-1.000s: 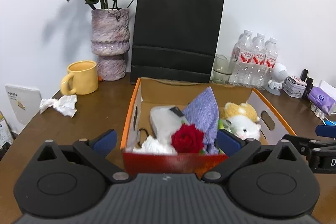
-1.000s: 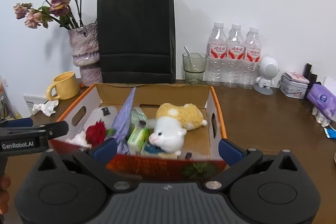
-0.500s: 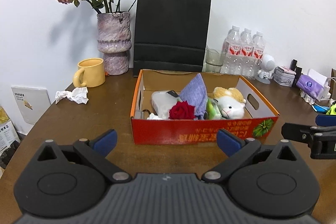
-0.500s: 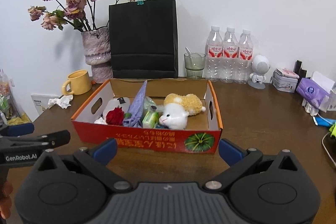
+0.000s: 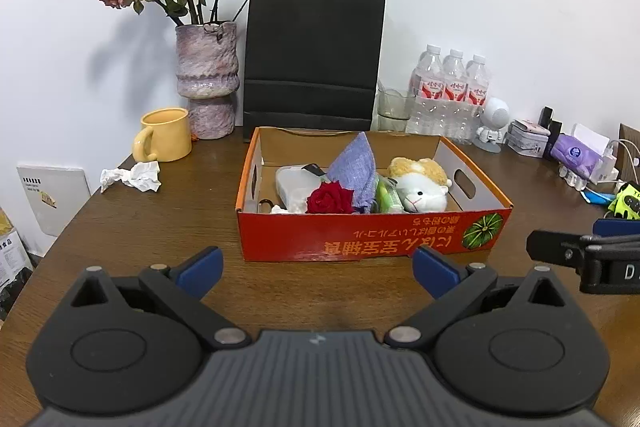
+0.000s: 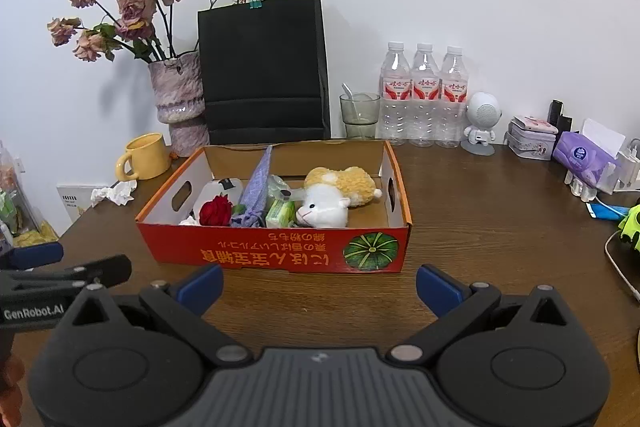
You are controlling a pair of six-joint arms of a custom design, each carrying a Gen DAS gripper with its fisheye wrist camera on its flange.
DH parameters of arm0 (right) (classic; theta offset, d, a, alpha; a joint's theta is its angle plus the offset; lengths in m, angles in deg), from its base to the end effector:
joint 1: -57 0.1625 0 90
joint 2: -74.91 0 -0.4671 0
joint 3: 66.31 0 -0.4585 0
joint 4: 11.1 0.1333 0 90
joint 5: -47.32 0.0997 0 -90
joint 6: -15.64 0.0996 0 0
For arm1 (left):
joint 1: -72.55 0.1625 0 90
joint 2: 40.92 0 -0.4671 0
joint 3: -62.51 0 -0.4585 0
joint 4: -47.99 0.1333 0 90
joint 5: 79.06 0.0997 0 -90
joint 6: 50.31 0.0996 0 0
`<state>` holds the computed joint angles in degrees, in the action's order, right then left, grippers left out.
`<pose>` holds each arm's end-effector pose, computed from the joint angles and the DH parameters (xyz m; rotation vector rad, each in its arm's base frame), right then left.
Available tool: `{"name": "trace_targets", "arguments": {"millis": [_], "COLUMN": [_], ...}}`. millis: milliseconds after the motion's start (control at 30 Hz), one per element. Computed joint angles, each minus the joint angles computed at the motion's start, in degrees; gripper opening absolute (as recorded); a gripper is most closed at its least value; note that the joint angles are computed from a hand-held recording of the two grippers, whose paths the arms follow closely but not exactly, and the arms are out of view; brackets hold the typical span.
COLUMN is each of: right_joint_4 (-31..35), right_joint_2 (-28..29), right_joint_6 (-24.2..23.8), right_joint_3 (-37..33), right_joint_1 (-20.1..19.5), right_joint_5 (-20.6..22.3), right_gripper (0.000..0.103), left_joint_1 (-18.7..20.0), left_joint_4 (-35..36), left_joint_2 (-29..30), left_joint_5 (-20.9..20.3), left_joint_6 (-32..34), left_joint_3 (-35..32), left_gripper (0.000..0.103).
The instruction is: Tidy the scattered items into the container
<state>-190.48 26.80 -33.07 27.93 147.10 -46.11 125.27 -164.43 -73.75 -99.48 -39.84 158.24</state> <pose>0.1287 -0.7702 0.1756 1.0583 -2.4079 0.9178 -0.2327 -0.6798 0.0759 0.0753 1.9507 -1.3013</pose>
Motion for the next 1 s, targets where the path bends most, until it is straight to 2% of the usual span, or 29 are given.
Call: {"name": "trace_targets", "arguments": {"millis": [1000], "right_joint_4": [-0.4], "right_joint_2": [-0.5], "right_joint_6": [-0.6], "right_joint_3": [1.3], "right_joint_1": [0.0], "right_joint_5": [0.1], "right_gripper": [0.103], "left_joint_1": [-0.1], "left_joint_4": [1.2], "left_joint_2": [-0.2], "left_joint_5": [-0.5], "left_joint_6": [-2.2], "left_joint_3": [1.1], "left_gripper": [0.103]}}
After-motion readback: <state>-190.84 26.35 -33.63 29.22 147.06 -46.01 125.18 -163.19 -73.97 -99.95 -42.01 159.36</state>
